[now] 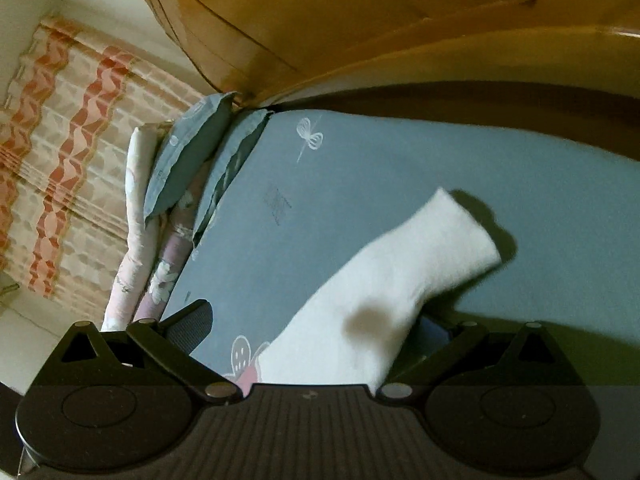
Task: Fold clothes
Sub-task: 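Move the right tool to the white sleeve cuff beside the headboard, then close the right tool on the white sleeve cuff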
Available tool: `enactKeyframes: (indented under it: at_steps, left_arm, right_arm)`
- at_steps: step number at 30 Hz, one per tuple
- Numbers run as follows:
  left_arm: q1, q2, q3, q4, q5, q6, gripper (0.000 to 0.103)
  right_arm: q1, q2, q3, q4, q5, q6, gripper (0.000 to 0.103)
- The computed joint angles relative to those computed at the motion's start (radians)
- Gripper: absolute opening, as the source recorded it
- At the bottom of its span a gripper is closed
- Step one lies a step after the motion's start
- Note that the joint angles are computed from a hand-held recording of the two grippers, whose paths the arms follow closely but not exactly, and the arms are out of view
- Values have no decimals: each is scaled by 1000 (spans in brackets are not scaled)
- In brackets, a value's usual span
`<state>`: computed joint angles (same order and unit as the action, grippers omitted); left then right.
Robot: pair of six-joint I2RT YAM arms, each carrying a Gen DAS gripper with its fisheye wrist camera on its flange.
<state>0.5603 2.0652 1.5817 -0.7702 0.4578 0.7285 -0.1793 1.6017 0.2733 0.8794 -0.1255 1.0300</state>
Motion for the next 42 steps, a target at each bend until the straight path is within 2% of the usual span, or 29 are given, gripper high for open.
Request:
enactKeyframes:
  at_steps: [7,9,12,17,21,23,27,30,32,33,35,39,41,42]
  left_arm:
    - [3,11,20,-18,4,-1,84]
    - [1,10,19,-15,1,4,84]
    - [5,9,17,-14,8,6,84]
    - [18,21,29,-24,30,12,84]
    - [15,25,36,-27,27,19,84]
    - [15,27,38,-28,26,23,84]
    - [27,44,60,-50,54,31,84]
    - [26,62,95,-83,53,35,84]
    - [20,63,104,-92,44,33,84]
    - [18,63,104,-92,39,35,84]
    - [14,59,100,-88,30,39,84]
    - [10,54,96,-88,19,51,84]
    - [11,57,102,-94,20,54,84]
    - [12,58,104,-97,20,56,84]
  right_arm:
    - [-38,123,18,155,-50,-73,103]
    - [-50,152,21,198,-54,-62,103]
    - [-21,140,13,196,-25,-48,103]
    - [26,102,-27,176,-33,-186,103]
    - [-27,158,-13,258,-51,-108,103]
    - [-26,184,-4,288,-24,-81,103]
    - [47,150,24,188,93,-108,102]
    - [95,124,45,99,185,-127,95]
    - [115,99,51,37,237,-115,78]
    - [122,87,50,12,260,-101,73]
    - [131,71,38,-12,297,-67,55]
    - [134,69,26,-23,315,-55,37]
    - [134,60,29,-52,312,-58,16]
    - [134,56,32,-67,309,-59,15]
